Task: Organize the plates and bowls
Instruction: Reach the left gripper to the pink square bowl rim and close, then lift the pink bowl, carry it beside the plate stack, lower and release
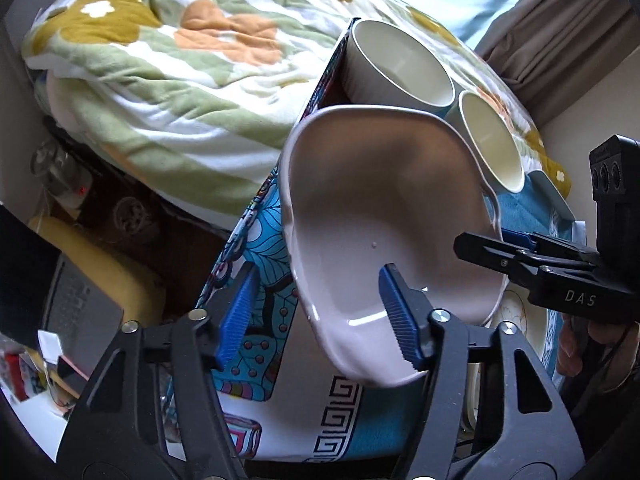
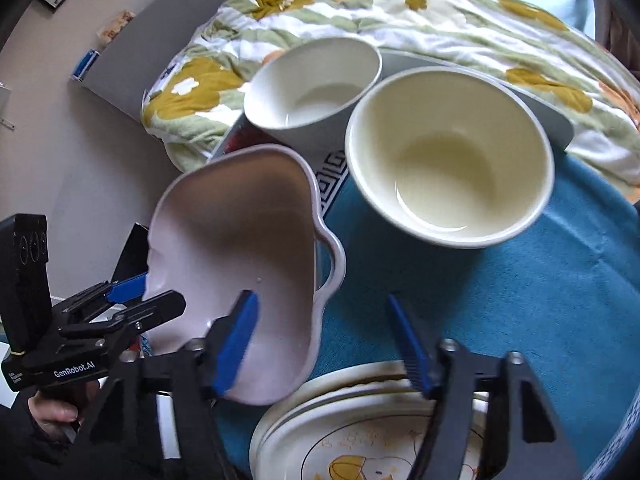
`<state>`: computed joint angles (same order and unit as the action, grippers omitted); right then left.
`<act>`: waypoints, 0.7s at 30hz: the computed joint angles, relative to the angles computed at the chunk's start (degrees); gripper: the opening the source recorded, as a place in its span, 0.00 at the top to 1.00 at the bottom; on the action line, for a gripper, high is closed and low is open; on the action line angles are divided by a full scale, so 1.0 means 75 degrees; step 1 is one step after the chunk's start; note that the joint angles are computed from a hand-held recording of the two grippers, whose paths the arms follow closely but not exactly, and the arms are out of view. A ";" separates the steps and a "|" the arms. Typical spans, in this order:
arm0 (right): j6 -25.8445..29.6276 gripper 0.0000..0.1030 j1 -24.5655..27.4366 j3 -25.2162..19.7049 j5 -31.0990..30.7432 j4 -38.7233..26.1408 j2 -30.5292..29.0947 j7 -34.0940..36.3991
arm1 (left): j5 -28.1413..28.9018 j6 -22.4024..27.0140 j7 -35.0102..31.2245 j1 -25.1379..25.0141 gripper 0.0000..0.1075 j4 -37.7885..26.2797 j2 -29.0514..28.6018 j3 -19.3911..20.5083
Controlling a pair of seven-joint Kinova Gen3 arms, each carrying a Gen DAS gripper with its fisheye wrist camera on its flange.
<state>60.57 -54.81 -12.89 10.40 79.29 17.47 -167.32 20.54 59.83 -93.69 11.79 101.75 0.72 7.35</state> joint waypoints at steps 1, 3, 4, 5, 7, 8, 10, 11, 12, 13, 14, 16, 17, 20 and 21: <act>-0.0050 0.54 0.0026 -0.0014 -0.0038 0.0007 0.0038 0.0050 | -0.0007 0.0014 -0.0019 0.0009 0.54 -0.0034 0.0066 0.0011; -0.0156 0.67 0.0086 -0.0045 -0.0150 0.0057 0.0060 0.0170 | 0.0021 0.0078 -0.0125 0.0007 0.70 -0.0110 0.0208 0.0020; -0.0218 0.74 0.0108 -0.0046 -0.0196 0.0075 0.0073 0.0213 | -0.0003 0.0119 -0.0147 0.0021 0.75 -0.0154 0.0292 0.0040; -0.0264 0.79 0.0090 -0.0035 -0.0186 0.0083 0.0086 0.0221 | -0.0003 0.0139 -0.0175 0.0018 0.82 -0.0180 0.0345 0.0043; -0.0308 0.86 0.0056 -0.0018 -0.0165 0.0118 0.0080 0.0228 | -0.0116 0.0125 -0.0115 0.0051 0.86 -0.0218 0.0384 0.0066; -0.0253 0.87 0.0017 -0.0007 -0.0129 0.0086 0.0107 0.0219 | -0.0174 0.0097 -0.0078 0.0071 0.87 -0.0221 0.0377 0.0076; -0.0201 0.89 -0.0028 0.0007 -0.0088 0.0060 0.0125 0.0215 | -0.0250 0.0086 -0.0012 0.0098 0.87 -0.0235 0.0355 0.0087; -0.0217 0.89 -0.0042 0.0014 -0.0075 0.0077 0.0114 0.0199 | -0.0253 0.0086 -0.0005 0.0094 0.87 -0.0244 0.0350 0.0081; -0.0229 0.89 -0.0065 0.0020 -0.0060 0.0098 0.0099 0.0158 | -0.0293 0.0084 0.0031 0.0106 0.87 -0.0260 0.0334 0.0086; -0.0243 0.89 -0.0079 0.0019 -0.0049 0.0120 0.0088 0.0133 | -0.0329 0.0083 0.0037 0.0112 0.87 -0.0272 0.0320 0.0087; -0.0259 0.89 -0.0113 0.0023 -0.0013 0.0137 0.0074 0.0079 | -0.0406 0.0084 0.0067 0.0137 0.87 -0.0293 0.0288 0.0101; -0.0286 0.89 -0.0134 0.0020 0.0013 0.0174 0.0042 0.0009 | -0.0553 0.0130 0.0135 0.0189 0.87 -0.0375 0.0265 0.0128; -0.0283 0.89 -0.0185 0.0025 0.0064 0.0188 0.0003 -0.0092 | -0.0603 0.0173 0.0152 0.0205 0.87 -0.0426 0.0236 0.0134; -0.0197 0.89 -0.0326 0.0024 0.0282 0.0180 -0.0139 -0.0362 | -0.0721 0.0271 0.0183 0.0259 0.87 -0.0560 0.0058 0.0157; -0.0147 0.89 -0.0414 0.0026 0.0434 0.0175 -0.0229 -0.0513 | -0.0803 0.0300 0.0236 0.0304 0.87 -0.0625 -0.0056 0.0187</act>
